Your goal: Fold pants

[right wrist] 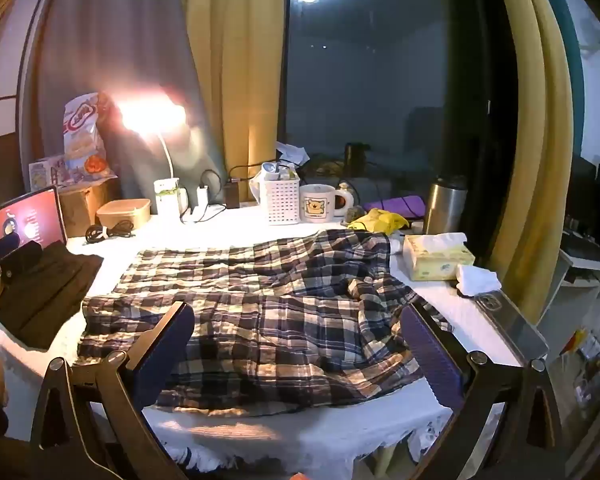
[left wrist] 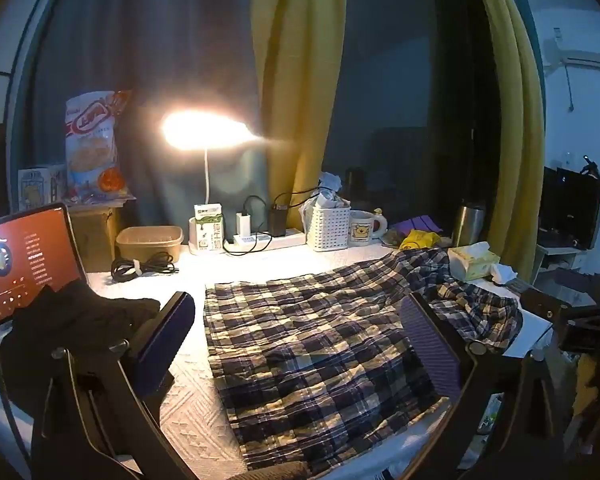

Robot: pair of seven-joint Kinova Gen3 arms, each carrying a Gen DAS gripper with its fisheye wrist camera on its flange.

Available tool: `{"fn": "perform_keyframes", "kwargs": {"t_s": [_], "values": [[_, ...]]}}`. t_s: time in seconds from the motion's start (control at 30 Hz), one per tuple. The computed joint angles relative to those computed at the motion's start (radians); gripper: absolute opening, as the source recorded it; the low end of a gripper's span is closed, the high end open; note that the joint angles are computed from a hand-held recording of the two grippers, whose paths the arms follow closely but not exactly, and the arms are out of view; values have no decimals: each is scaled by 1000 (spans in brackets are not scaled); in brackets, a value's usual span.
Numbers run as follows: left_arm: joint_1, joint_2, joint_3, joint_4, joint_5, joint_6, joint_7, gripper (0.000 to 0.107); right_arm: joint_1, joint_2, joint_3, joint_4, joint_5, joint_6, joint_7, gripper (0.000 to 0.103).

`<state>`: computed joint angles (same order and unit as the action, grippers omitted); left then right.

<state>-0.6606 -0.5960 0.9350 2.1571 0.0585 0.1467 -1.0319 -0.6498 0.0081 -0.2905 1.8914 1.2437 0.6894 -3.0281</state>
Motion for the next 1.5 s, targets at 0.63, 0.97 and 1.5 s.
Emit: {"fn": "perform_keyframes", "kwargs": {"t_s": [0.63,0.97,1.5], "values": [[-7,-31,3,-2,-2,26,-23,101,-5,5,-1,-4,5,2,-7,103],[3,-30,-4,-1,-3,27,-27,101,-7,3,1,-6,-3,1,0,103],[7,-30,-7,-8,-12,34,-33,101,-6,2,1,-8,-8,0,5,103]]}}
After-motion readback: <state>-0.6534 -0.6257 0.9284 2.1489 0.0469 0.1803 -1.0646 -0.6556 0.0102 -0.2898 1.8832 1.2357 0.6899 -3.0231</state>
